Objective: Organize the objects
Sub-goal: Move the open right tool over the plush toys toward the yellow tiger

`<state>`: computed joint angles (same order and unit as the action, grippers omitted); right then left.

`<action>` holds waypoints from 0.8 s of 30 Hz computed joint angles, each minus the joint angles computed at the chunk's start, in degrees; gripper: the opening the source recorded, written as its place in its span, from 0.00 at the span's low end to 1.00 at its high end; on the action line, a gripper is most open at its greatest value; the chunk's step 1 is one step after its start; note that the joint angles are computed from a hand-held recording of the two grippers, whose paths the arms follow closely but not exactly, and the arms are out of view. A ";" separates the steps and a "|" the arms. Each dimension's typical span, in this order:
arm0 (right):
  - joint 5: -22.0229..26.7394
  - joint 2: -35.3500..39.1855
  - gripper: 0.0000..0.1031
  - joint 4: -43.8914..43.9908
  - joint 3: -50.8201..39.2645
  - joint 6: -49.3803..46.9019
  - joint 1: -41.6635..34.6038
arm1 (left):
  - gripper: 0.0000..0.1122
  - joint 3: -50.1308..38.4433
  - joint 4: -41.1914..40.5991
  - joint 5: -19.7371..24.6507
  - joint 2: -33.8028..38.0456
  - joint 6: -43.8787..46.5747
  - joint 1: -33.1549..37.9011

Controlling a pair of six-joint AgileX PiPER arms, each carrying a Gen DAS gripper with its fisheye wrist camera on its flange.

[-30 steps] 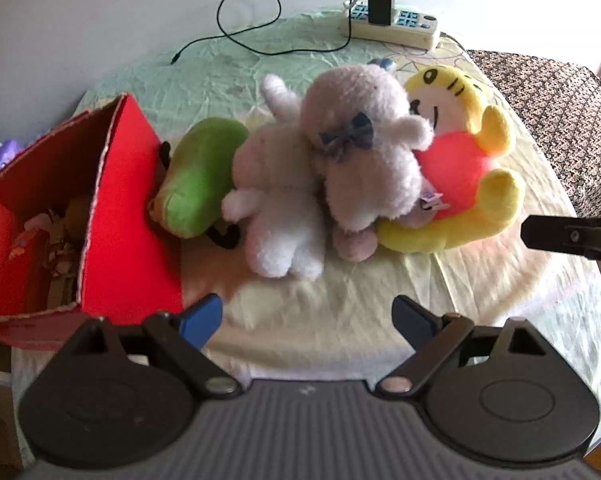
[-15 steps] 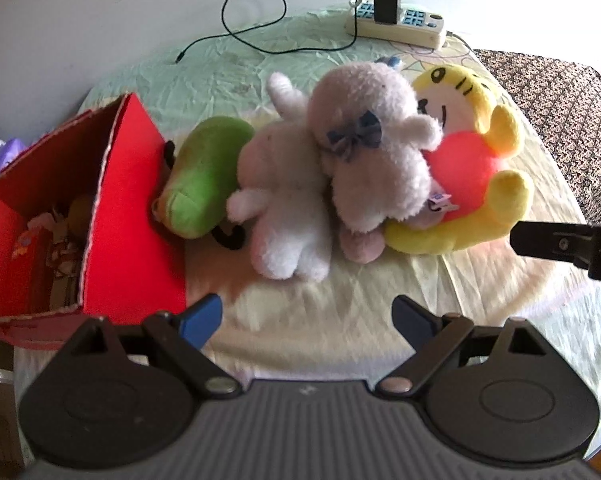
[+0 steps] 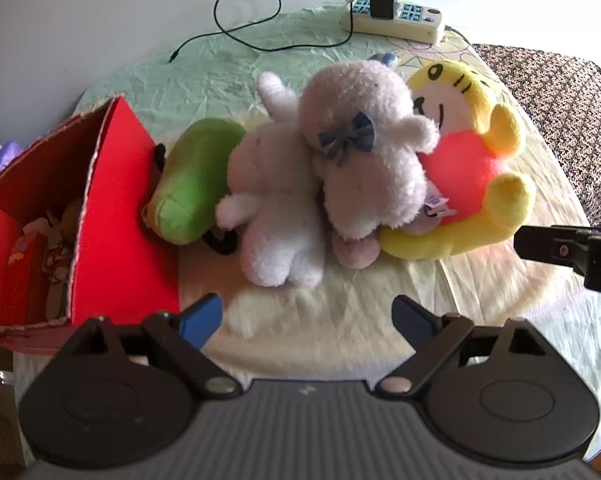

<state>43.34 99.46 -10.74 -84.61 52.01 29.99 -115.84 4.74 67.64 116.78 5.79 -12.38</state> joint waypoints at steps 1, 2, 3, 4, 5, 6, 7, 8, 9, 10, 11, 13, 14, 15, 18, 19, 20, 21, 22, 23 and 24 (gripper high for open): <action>-0.07 -0.04 0.32 -0.01 0.12 0.00 -0.07 | 0.82 -0.10 0.00 0.06 0.09 -0.01 -0.05; -0.11 -0.08 0.32 0.01 0.21 0.00 -0.10 | 0.82 -0.19 0.05 0.13 0.18 0.00 -0.13; -0.18 -0.04 0.32 0.21 0.19 -0.22 -0.19 | 0.82 -0.23 0.12 0.13 0.23 -0.03 -0.23; -0.33 -0.06 0.32 0.44 0.29 -0.45 -0.30 | 0.82 -0.25 0.16 0.12 0.27 -0.02 -0.32; -0.46 -0.06 0.32 0.64 0.37 -0.68 -0.42 | 0.82 -0.45 0.14 0.22 0.40 0.03 -0.35; -0.53 -0.09 0.32 0.69 0.45 -0.79 -0.47 | 0.82 -0.51 0.12 0.27 0.46 0.02 -0.40; -0.58 -0.11 0.32 0.68 0.54 -0.81 -0.53 | 0.82 -0.59 0.14 0.34 0.53 -0.02 -0.46; -0.57 -0.11 0.32 0.63 0.52 -0.60 -0.43 | 0.82 -0.61 0.13 0.38 0.59 0.00 -0.46; -0.59 -0.09 0.32 0.71 0.50 -0.66 -0.46 | 0.82 -0.68 0.14 0.48 0.65 0.04 -0.45; -0.70 -0.17 0.32 0.79 0.66 -0.67 -0.51 | 0.82 -0.70 0.07 0.55 0.67 0.13 -0.43; -0.83 -0.27 0.32 0.84 0.87 -0.66 -0.54 | 0.82 -0.80 -0.01 0.65 0.75 0.15 -0.44; -0.83 -0.28 0.32 0.79 0.89 -0.63 -0.55 | 0.82 -0.82 -0.05 0.65 0.81 0.19 -0.49; -0.86 -0.25 0.32 0.93 0.86 -0.77 -0.61 | 0.82 -0.82 0.03 0.63 0.80 0.16 -0.56; -0.98 -0.31 0.32 1.11 1.02 -0.91 -0.69 | 0.82 -0.78 0.03 0.60 0.78 0.20 -0.58; -1.33 -0.41 0.32 1.29 1.38 -1.04 -0.82 | 0.82 -0.96 -0.04 0.68 1.02 0.28 -0.67; -1.39 -0.39 0.32 1.38 1.38 -1.15 -0.86 | 0.82 -0.97 0.03 0.65 1.13 0.23 -0.75; -1.56 -0.45 0.32 1.47 1.54 -1.25 -0.93 | 0.82 -0.91 0.03 0.64 1.15 0.32 -0.78; -1.68 -0.54 0.32 1.37 1.73 -1.13 -0.94 | 0.82 -0.99 0.03 0.68 1.27 0.34 -0.81; -1.68 -0.55 0.32 1.23 1.78 -0.97 -0.96 | 0.82 -1.02 -0.12 0.70 1.33 0.57 -0.75; -1.68 -0.61 0.32 1.08 1.88 -0.74 -0.97 | 0.82 -1.05 -0.17 0.68 1.36 0.62 -0.79; -1.78 -0.67 0.32 1.11 1.98 -0.74 -1.06 | 0.82 -1.07 -0.15 0.61 1.38 0.61 -0.88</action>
<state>41.56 98.79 -9.63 -82.63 51.27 28.93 -116.91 4.59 68.24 118.16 6.40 -13.25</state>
